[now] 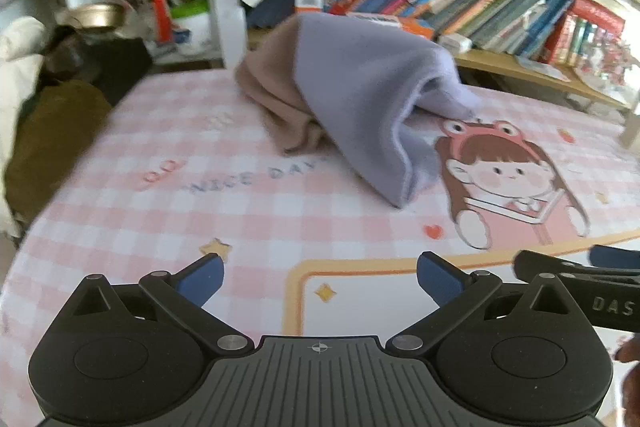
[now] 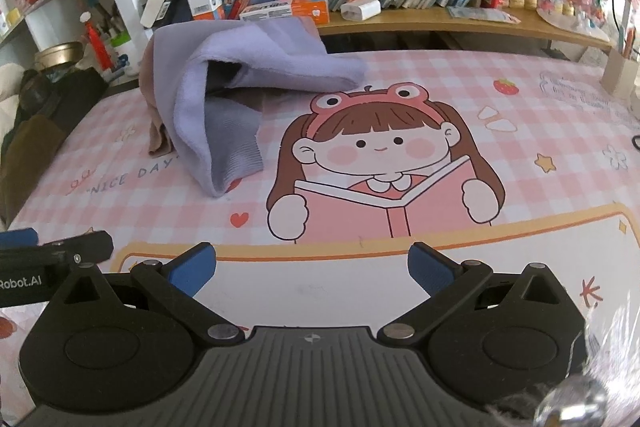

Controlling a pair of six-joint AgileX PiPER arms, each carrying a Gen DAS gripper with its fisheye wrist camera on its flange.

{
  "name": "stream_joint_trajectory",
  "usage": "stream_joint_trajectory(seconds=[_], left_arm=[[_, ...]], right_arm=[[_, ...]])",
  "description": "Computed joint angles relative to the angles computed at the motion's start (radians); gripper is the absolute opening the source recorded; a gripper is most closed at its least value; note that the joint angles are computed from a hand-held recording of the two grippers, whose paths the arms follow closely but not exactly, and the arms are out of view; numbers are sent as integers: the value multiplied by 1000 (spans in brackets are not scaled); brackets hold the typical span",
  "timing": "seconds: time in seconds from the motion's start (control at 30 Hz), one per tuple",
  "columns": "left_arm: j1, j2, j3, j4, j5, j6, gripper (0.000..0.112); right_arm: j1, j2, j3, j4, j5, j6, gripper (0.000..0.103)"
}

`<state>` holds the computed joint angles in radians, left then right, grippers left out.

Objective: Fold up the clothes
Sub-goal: 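Move both grippers toward the crumpled lavender-and-pink sweater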

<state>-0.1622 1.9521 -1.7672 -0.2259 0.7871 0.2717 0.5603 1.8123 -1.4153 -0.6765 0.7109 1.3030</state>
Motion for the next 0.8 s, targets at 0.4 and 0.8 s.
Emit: stream_joint_trajectory(seconds=[0.4, 0.8], left_arm=[[-52, -5, 3, 122, -6, -65, 103], [-62, 18, -3, 110, -74, -32, 103]], right_arm=[[-33, -80, 135, -3, -82, 147, 103], [-78, -149, 264, 47, -238, 181, 103]])
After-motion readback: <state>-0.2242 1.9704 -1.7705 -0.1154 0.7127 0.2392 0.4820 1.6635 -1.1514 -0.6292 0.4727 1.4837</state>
